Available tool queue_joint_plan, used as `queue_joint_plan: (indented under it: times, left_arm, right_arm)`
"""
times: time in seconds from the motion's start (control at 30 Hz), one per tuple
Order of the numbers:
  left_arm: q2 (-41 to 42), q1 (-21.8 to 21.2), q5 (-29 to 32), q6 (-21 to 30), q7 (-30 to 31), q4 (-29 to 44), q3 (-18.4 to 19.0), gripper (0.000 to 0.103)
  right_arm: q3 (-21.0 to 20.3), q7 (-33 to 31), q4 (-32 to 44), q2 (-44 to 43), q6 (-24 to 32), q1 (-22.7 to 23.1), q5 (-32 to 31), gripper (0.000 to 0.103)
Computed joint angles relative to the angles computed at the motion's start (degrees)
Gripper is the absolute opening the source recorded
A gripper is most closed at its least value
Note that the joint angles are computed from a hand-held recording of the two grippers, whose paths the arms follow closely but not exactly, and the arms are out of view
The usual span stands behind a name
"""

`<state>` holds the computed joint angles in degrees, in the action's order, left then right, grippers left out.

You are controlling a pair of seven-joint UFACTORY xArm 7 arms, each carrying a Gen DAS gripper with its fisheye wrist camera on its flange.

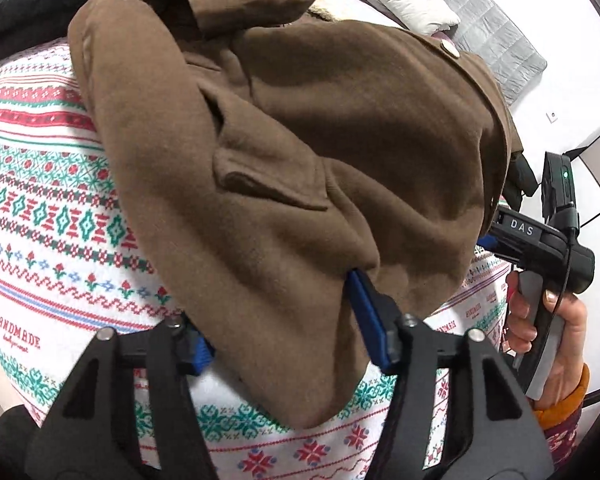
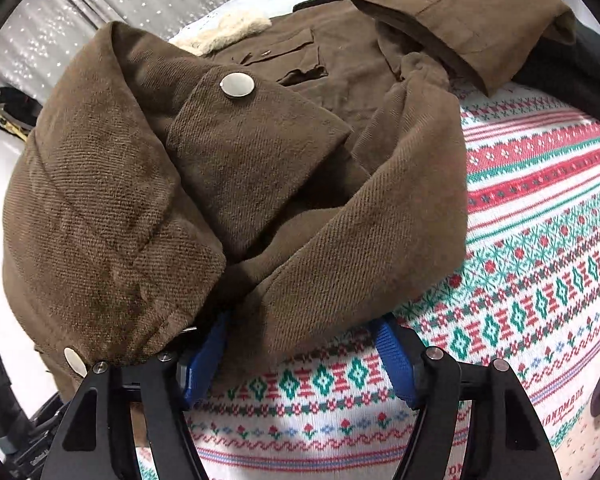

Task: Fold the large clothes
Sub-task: 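Grasp the brown jacket hem with the left tool while the right tool grasps the hem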

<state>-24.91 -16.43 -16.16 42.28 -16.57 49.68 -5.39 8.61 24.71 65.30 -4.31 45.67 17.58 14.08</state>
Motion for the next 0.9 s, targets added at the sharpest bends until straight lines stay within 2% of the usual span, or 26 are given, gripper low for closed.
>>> queue_joint_plan:
  times: [0.13,0.23,0.27,0.4,0.43,0.5,0.53,0.6,0.73,0.9]
  left_arm:
    - [0.89,0.13,0.69,-0.24,-0.75,1.11,-0.56,0.047]
    - [-0.23,0.17,0.68,-0.41,-0.43,0.06,-0.02,0.039]
    - [-0.50,0.14,0.64,-0.60,-0.48,-0.21,-0.06,0.037]
    - [-0.58,0.20,0.60,-0.67,0.30,0.07,0.38,0.026]
    - [-1.06,0.17,0.36,-1.01,0.44,-0.39,0.50,0.022]
    - [-1.84,0.08,-0.12,-1.08,0.57,-0.65,0.72,0.017]
    - [-2.40,0.17,-0.18,-1.18,0.67,-1.01,0.86,0.015]
    - [-3.46,0.60,0.21,-0.97,0.39,-1.02,0.87,0.013]
    - [-6.62,1.46,1.73,-0.64,-0.69,-1.26,0.42,0.012]
    - [-9.73,2.88,5.20,1.63,-1.08,-0.17,0.09,0.011]
  right_arm:
    - [0.47,1.31,0.24,0.54,-0.69,0.34,-1.79,0.069]
    - [0.70,1.33,0.18,0.78,-1.20,0.70,-2.36,0.062]
    - [0.83,1.06,0.41,0.81,-1.18,0.95,-1.99,0.056]
    - [1.48,1.84,2.07,1.60,-0.53,1.72,-4.08,0.042]
    - [1.71,2.48,2.46,1.81,-0.46,1.96,-5.25,0.039]
    - [2.35,4.17,2.81,1.59,-0.43,2.56,-9.08,0.025]
    - [2.68,5.10,2.50,0.70,0.00,2.93,-10.53,0.023]
    - [3.21,6.61,2.68,-0.02,0.67,3.46,-13.19,0.017]
    - [4.33,10.09,4.59,-0.73,3.10,4.36,-19.05,0.014]
    - [4.99,10.52,5.60,-3.41,6.52,4.97,-22.17,0.012]
